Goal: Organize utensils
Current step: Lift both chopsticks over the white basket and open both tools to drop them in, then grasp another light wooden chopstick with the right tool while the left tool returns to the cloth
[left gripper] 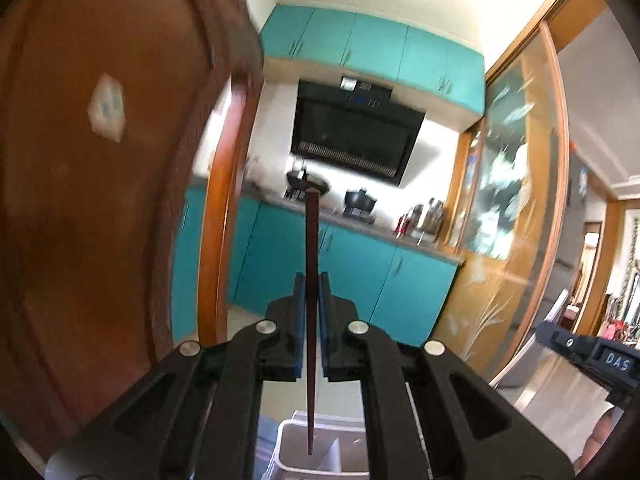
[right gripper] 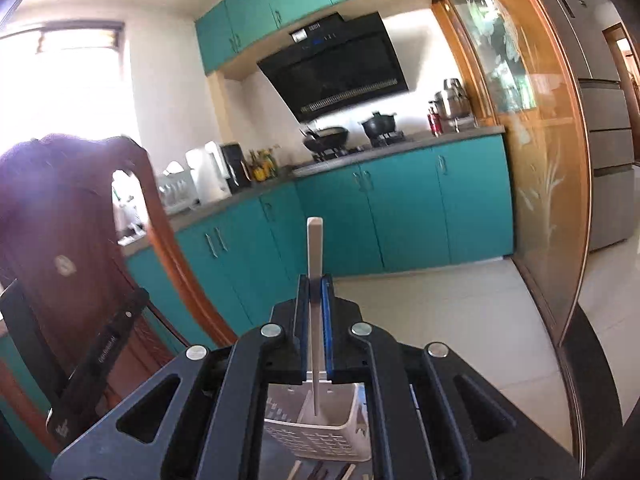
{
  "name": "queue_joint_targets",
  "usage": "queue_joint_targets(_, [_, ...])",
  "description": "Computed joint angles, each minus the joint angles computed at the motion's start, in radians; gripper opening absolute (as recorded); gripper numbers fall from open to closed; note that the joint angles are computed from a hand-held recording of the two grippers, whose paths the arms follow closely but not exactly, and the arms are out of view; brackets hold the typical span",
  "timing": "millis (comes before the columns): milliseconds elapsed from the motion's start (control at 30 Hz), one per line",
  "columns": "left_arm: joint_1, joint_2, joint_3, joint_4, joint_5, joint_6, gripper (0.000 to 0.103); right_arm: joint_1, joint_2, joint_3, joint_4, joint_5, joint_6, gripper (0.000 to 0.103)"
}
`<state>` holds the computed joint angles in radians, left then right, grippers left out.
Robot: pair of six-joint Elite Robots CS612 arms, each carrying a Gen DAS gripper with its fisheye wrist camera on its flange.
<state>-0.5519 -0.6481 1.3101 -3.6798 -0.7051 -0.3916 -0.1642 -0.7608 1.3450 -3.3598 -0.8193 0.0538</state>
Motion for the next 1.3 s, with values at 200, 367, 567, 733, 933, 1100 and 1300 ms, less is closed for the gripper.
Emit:
queue_joint_targets(200, [0.018, 0.023, -0.032, 0.177, -0.046, -0.060, 0.007, 0.029, 0.025, -0.016, 0.088, -0.075, -0.111, 0.007])
queue_joint_targets(367, [0.021, 0.028, -0.034, 0.227, -0.057, -0.069, 0.007, 0.033, 0.024, 0.005, 0.100, -0.097, -0.135, 0.007])
queue_joint_targets(567, [0.011, 0.016, 0.000, 0.189, -0.045, -0.046, 0.010, 0.019, 0.003, 0.054, 0.034, -0.093, -0.103, 0.014])
queue_joint_targets(733, [0.001, -0.010, 0.067, 0.144, -0.048, -0.045, 0.014, -0.016, -0.024, 0.121, -0.050, -0.021, -0.126, 0.014])
queue_joint_targets(933, [-0.018, -0.041, 0.161, 0.179, -0.059, -0.074, 0.018, -0.054, -0.052, 0.229, 0.074, 0.083, -0.415, 0.017])
queue_joint_targets(1100, [-0.024, -0.050, 0.198, 0.346, -0.101, -0.137, 0.029, 0.014, -0.034, 0.188, 0.531, -0.258, -0.637, 0.018])
queue_joint_targets(1300, [-0.024, -0.046, 0.206, 0.441, -0.178, -0.179, 0.041, 0.044, 0.004, 0.140, 0.688, -0.398, -0.623, 0.031])
